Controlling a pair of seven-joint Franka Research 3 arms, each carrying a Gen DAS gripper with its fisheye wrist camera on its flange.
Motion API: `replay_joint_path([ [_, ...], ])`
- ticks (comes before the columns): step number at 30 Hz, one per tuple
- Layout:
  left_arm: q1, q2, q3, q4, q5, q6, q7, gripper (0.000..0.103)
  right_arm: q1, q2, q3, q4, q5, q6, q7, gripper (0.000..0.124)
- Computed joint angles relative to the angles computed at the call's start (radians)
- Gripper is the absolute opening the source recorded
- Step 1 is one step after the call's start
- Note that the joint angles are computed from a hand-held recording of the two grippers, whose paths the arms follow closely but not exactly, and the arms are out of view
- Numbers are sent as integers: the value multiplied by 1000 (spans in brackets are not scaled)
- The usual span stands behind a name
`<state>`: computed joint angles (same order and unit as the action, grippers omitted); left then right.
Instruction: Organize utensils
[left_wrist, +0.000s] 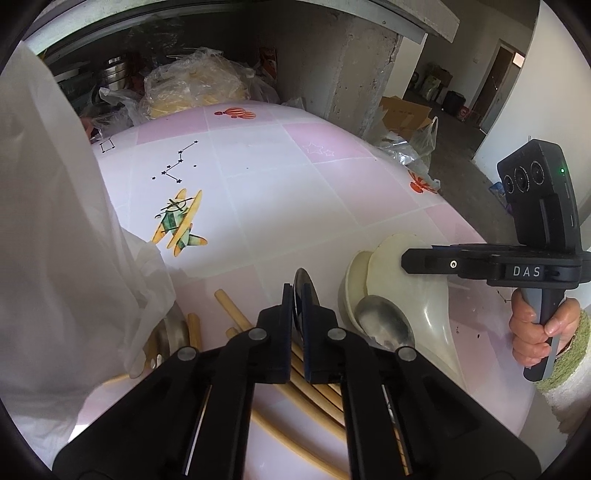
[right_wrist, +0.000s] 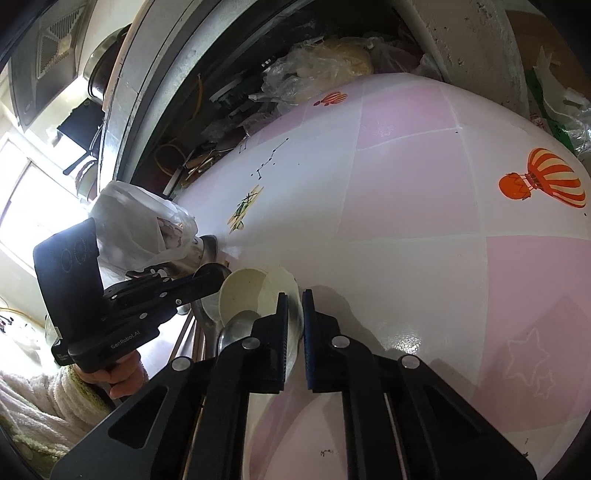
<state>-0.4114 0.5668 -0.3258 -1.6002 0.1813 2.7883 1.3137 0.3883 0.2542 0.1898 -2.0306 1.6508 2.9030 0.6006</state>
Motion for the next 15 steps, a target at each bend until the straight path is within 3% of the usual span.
replay_joint_path([
  [9,13,-80,-10,-100,1,94,-15,2,70,-76,4,-23,30,198,-49,4],
  [13,16,-121,-11,-151,14,147,-22,2,89,-99,4,-59,-126,239,109,4],
  [15,16,-133,-10,-167,19,166,-32,2,75,-107,10,-70,-125,223,118,5],
])
